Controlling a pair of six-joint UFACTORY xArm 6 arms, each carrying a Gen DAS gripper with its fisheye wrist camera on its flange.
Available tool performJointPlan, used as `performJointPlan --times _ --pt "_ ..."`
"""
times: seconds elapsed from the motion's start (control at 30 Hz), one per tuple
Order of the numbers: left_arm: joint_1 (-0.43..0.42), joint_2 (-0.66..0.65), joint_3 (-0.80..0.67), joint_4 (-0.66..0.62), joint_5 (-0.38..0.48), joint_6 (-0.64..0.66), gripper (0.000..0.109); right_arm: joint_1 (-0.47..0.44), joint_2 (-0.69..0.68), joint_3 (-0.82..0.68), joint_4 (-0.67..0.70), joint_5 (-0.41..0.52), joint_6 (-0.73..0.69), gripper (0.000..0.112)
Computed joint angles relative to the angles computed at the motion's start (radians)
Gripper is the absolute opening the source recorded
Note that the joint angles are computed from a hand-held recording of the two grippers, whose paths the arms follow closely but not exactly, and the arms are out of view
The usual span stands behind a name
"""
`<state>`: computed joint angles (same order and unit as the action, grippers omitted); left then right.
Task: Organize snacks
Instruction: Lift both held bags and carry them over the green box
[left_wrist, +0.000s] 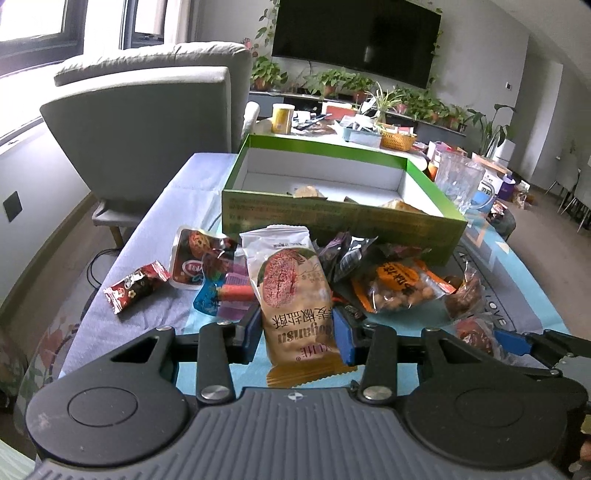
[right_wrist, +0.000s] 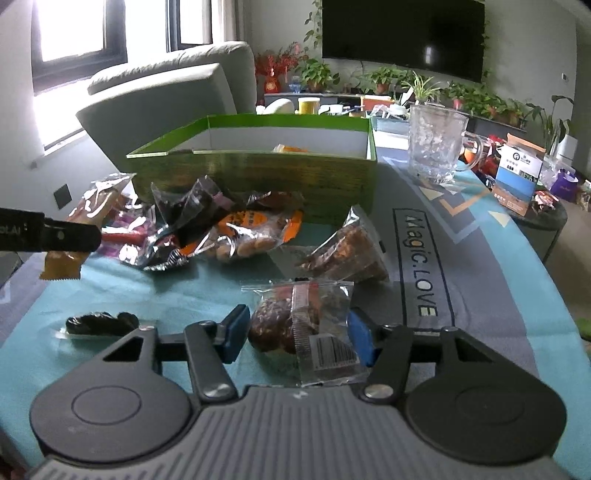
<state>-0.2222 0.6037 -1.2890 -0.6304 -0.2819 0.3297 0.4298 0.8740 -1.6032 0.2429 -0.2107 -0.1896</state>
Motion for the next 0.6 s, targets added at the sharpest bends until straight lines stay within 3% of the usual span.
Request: performJointPlan --times 0.23,0.6 --pt "0.001 -0.017 0.014 0.068 -0.032 -0.051 0.038 -0.036 -0.038 0.058 -0.247 -0.097 0.224 0.055" --pt "-0.004 0.011 -0.066 0.022 -0.034 0.01 0.038 -0.056 -0.009 -0.032 -0.361 -0.147 0.327 0.055"
